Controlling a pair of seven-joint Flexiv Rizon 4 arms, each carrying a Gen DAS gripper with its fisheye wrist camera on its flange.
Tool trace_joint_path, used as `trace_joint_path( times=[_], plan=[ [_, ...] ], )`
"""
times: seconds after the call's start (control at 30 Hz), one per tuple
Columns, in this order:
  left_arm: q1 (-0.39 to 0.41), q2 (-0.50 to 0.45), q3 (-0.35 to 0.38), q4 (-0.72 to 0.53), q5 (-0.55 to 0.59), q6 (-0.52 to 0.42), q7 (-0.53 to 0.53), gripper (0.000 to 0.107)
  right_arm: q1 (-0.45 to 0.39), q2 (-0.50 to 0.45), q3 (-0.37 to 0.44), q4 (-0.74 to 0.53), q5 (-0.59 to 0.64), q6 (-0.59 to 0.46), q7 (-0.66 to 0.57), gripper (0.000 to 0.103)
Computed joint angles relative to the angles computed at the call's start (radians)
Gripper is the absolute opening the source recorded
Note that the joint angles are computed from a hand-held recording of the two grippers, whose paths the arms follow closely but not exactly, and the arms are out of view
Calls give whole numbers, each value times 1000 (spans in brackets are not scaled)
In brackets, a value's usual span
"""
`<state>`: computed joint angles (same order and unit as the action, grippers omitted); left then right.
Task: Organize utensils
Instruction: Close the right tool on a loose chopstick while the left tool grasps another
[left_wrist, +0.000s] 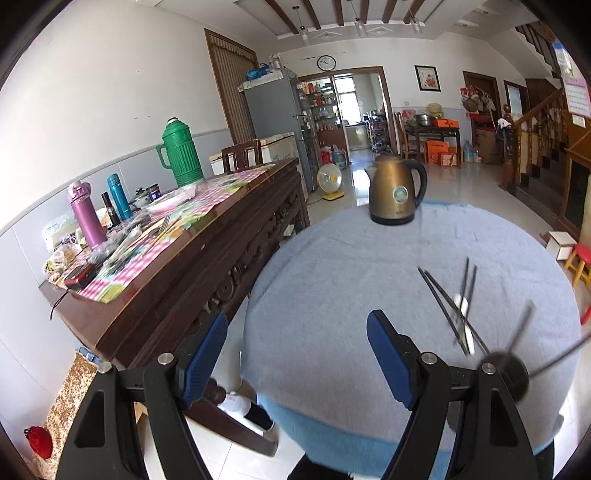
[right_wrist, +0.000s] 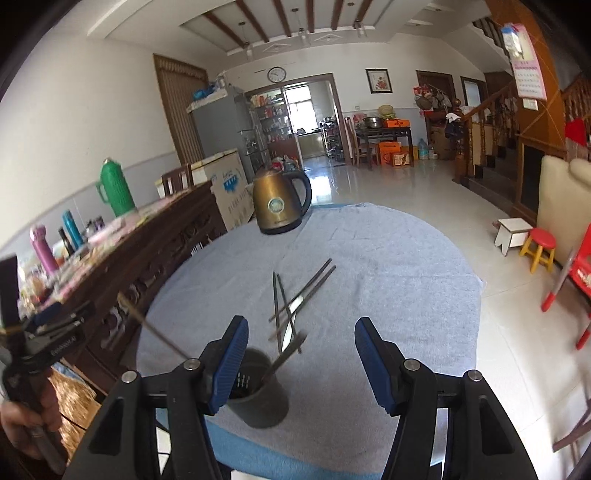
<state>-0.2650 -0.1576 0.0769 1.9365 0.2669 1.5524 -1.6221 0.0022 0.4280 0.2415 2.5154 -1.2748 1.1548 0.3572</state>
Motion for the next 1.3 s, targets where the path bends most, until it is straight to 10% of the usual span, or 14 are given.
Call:
trace_joint_path(
  times=[0.27,0.5,0.77,0.9,1.3],
  plan=[
    [53,-177,-124,-167,-188,-49,196,79,-116,-108,-128,-40,42,187,-109,64],
    [10,-392,-162,-445,-344,-332,311,79,-62,-454,-211,-179,611,386,-600,61],
    [-49,-660,-161,-866,-420,-701,247,73,-189,-810,9,-584,1210,258,-1151,46],
    [-68,-797,-157,-1091,-439,-883,201,53,-191,-921,6,-743,1279,185,-1217,41],
    [-87,-1042,-155,-1511,-474,-1193,162,53,-103,-1096,-104,-1044,1381,-93,-1275,29]
  ],
)
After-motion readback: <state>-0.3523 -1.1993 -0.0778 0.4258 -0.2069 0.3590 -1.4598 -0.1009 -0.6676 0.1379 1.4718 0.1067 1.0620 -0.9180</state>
